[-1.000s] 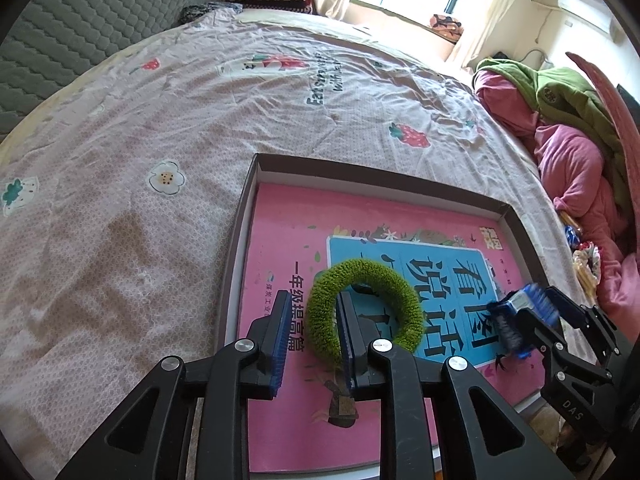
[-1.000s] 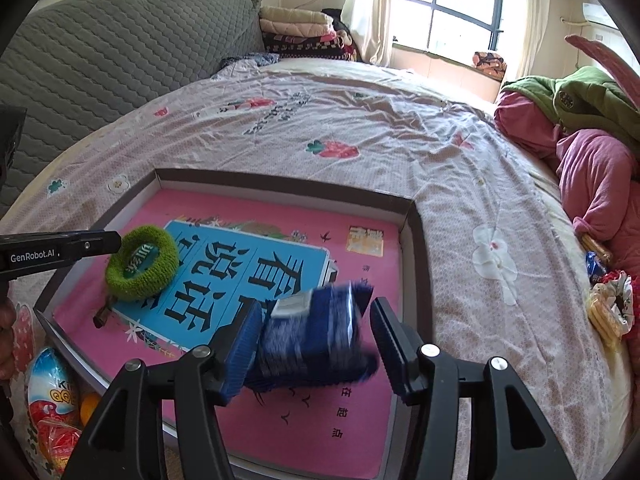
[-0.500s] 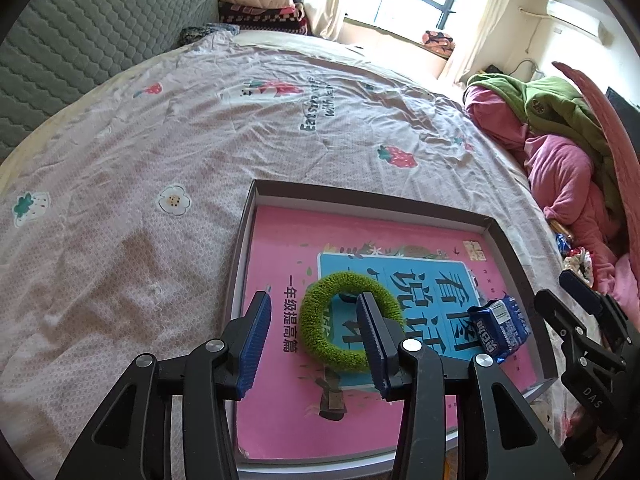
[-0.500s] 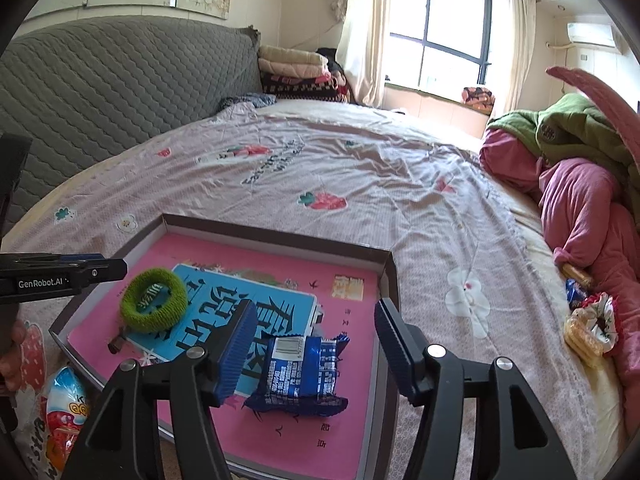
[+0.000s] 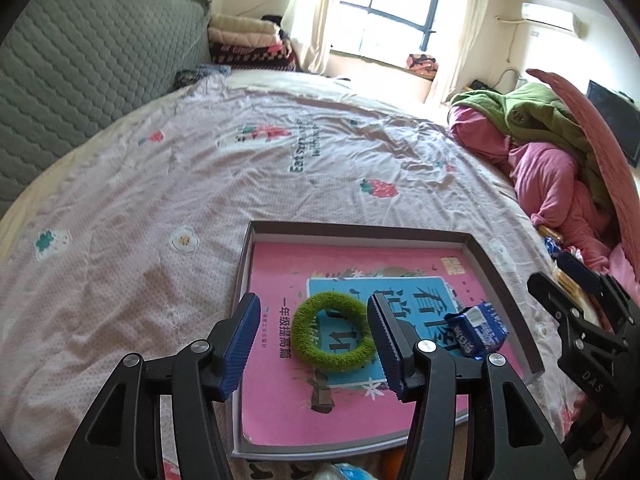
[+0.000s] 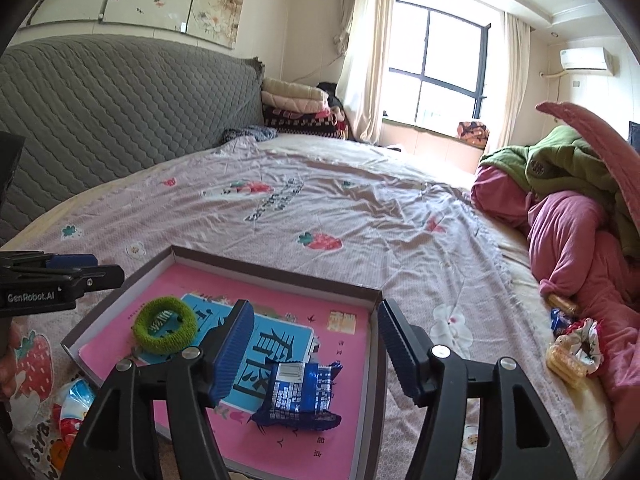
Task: Organize objects
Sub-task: 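Open the left gripper to drop the ring while the right gripper releases the packet, then raise both open grippers away from the tray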
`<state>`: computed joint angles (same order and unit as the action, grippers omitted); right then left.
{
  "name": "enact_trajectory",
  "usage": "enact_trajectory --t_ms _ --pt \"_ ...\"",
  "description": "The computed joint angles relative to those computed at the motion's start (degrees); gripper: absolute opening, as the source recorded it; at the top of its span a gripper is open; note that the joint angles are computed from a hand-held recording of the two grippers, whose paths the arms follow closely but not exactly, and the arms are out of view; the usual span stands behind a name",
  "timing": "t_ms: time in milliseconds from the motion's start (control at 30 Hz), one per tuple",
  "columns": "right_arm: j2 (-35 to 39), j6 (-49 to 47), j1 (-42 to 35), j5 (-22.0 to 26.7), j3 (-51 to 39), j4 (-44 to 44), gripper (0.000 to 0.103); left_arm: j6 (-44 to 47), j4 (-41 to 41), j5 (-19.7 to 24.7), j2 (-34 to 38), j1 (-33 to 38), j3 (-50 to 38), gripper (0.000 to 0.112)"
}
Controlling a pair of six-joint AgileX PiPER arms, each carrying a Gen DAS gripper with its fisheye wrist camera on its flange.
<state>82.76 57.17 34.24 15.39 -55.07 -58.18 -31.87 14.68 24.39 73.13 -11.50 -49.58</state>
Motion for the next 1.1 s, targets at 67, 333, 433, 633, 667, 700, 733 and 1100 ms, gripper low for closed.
enact_trajectory --t_ms 67,333,433,633,667,700,733,1100 --pt "-0.9 2.7 0.2 -0.2 0.7 -2.7 0.064 -1.4 1.4 0.2 -1.1 -1.0 0.5 0.057" --pt "-3.8 5.1 0.5 -1.3 2.3 -4.9 0.064 -4.0 2.8 1.2 -4.7 -3.3 2.1 0.057" --pt "-5.0 6.3 0.9 -1.3 2.9 -6.2 0.064 -5.4 3.5 1.7 -5.7 -3.7 2.8 0.058" --pt "-6.6 9.4 1.6 -1.2 4.0 -9.1 0.064 -6.5 2.5 2.1 -7.1 -3.7 4.2 0.058" --pt "-6.9 10.2 1.5 -1.3 4.2 -9.9 0.064 -7.7 3.5 2.1 -7.4 -4.0 4.4 0.058" --pt "-7.3 10.7 1.4 -1.6 4.5 -10.3 0.064 -8.8 4.5 2.3 -7.6 -4.4 4.7 0.058" --pt "-7.6 11.3 1.5 -1.7 4.7 -10.7 0.064 -10.0 5.5 2.5 -7.9 -4.9 4.9 0.058" --pt "-12.8 17.4 1.5 -2.2 7.9 -14.8 0.065 -19.6 13.7 3.8 -11.5 -8.9 7.5 0.058"
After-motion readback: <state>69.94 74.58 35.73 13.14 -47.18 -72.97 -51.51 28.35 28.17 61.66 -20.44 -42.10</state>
